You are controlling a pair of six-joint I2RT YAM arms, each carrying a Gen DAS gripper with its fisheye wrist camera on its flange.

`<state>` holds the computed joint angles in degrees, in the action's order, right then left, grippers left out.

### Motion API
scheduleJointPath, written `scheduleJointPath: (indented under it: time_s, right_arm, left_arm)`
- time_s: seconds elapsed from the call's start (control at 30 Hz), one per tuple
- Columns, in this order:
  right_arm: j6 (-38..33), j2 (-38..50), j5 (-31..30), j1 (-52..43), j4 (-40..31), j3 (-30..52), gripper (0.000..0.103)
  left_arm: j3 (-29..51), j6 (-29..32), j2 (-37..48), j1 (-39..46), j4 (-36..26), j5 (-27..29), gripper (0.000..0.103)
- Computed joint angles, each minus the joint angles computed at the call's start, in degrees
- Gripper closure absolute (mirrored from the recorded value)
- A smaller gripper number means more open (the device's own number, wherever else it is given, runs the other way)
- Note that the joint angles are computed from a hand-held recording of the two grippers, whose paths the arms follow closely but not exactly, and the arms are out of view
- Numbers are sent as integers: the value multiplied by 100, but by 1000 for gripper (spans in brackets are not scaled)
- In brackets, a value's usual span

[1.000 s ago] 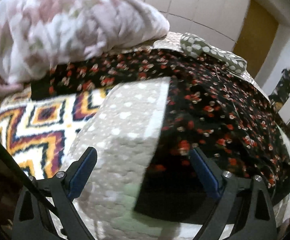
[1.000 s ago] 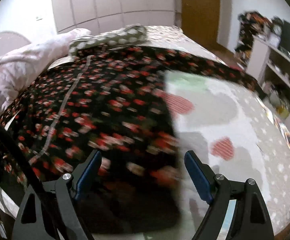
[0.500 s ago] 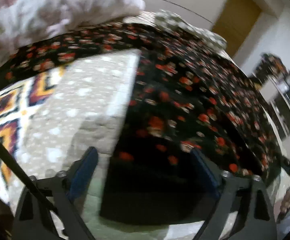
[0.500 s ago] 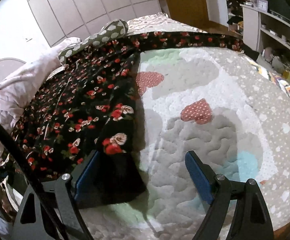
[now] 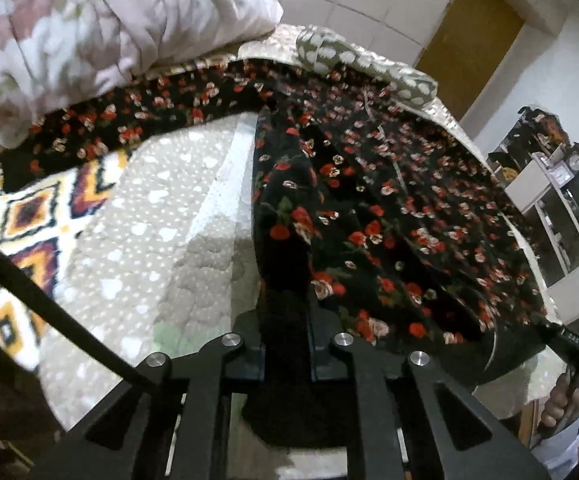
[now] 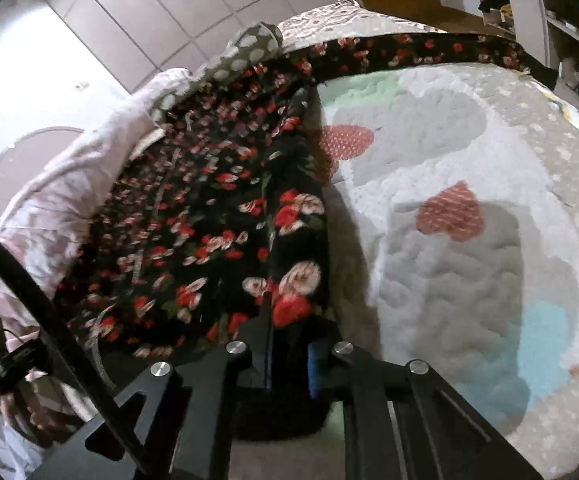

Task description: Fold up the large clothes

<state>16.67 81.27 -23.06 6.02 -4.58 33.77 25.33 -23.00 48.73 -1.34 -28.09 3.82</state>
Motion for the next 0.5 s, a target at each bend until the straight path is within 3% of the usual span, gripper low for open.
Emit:
scheduleJointPath:
  time_s: [0.07,0.17,0.37,0.47,0.5]
  right_arm:
    - [-150,-455,-259,-246,-317,-167,100]
    - [-480,-1226,-451,-603,-928,-501,102]
    - [-1040,-1638,213,-831,-1380,-907,102]
    - [-1126,-1698,506,-1095,-1329,-836,101]
    - [-1071,-1658,580,-1165,-1291,-765,99]
  left_arm:
    - [-25,-29,-434,-28,-378,6,95]
    - [-196,-88,-1027,-97,-869,-113,100]
    - [-662,190,-1538,554,-1152,109,98]
    - [-614,35,-1761,212,-1328,-612,96]
    - [-566,-89,-1738,34,-1364,-935,88]
